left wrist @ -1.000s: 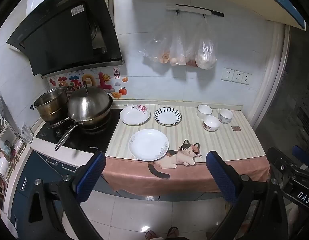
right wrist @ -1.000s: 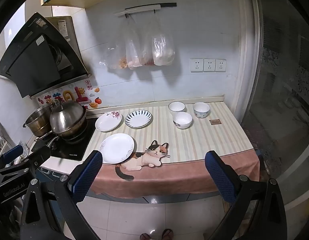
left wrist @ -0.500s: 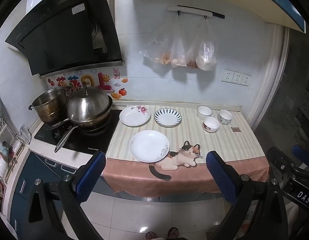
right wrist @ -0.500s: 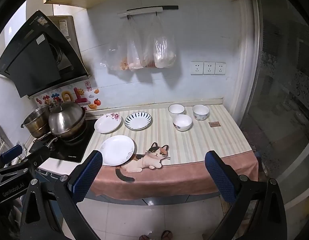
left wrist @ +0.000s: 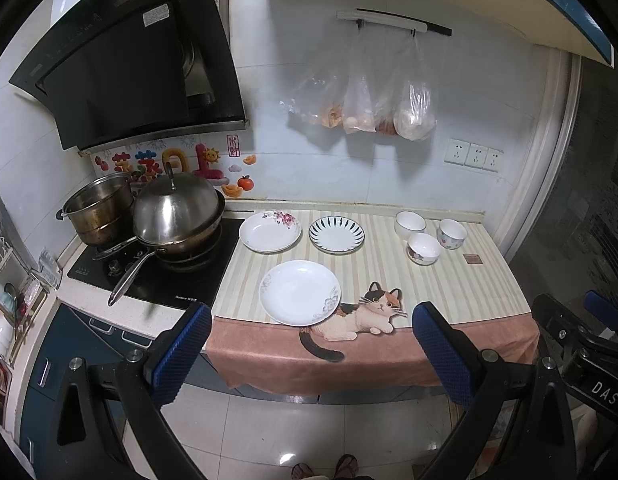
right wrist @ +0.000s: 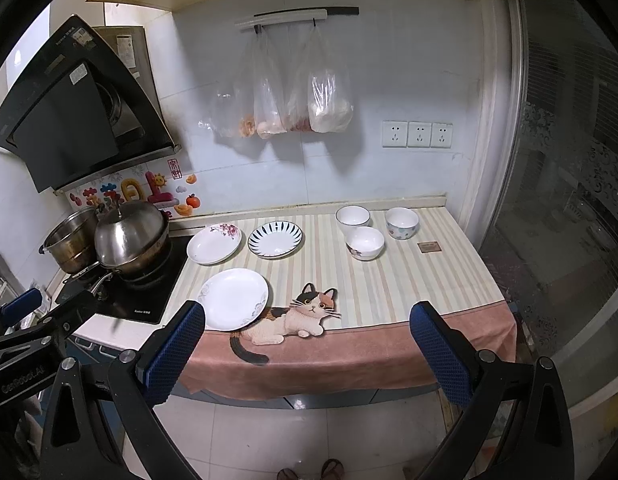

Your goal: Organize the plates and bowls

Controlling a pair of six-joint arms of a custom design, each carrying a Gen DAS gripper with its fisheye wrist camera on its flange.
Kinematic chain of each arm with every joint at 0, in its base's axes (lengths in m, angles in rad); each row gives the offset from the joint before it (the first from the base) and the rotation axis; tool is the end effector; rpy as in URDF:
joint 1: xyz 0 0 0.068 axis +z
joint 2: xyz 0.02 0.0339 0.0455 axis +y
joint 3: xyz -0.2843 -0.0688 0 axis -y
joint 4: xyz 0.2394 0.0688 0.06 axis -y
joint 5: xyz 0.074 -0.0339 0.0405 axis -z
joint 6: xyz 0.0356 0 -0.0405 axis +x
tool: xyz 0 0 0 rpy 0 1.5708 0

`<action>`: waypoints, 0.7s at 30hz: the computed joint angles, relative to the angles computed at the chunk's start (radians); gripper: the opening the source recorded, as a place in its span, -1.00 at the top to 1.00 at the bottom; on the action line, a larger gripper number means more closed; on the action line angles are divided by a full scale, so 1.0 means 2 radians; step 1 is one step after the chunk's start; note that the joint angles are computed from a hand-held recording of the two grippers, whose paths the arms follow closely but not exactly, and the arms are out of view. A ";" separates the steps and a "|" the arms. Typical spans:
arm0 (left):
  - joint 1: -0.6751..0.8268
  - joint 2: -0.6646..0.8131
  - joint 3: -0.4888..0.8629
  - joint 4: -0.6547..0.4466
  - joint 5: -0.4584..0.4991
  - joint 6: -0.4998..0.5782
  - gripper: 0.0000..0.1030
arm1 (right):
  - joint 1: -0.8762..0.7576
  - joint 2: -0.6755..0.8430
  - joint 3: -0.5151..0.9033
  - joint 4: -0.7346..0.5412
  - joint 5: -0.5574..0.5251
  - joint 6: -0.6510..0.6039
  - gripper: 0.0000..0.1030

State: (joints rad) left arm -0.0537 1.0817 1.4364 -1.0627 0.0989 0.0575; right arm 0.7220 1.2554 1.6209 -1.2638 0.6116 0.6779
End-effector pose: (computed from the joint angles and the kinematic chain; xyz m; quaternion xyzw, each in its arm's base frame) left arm 0.1728 -0.0128 0.4327 0.0711 0.9047 -0.0441 0.4177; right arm 0.1623 0.1157 0.4447 0.0795 0.9022 -0.0147 0.4237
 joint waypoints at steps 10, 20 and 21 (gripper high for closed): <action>0.012 0.000 -0.002 0.001 0.010 0.008 -1.00 | -0.002 -0.002 -0.011 0.009 -0.003 -0.001 -1.00; -0.025 -0.015 -0.039 0.027 -0.020 -0.010 -1.00 | -0.011 -0.004 -0.016 0.017 -0.009 -0.008 -1.00; -0.025 -0.015 -0.039 0.028 -0.019 -0.010 -1.00 | -0.012 -0.006 -0.023 0.023 -0.009 -0.011 -1.00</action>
State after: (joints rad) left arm -0.1028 1.0517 1.3576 -1.0074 0.0599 0.0373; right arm 0.6975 1.2431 1.5743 -1.2169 0.5944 0.6567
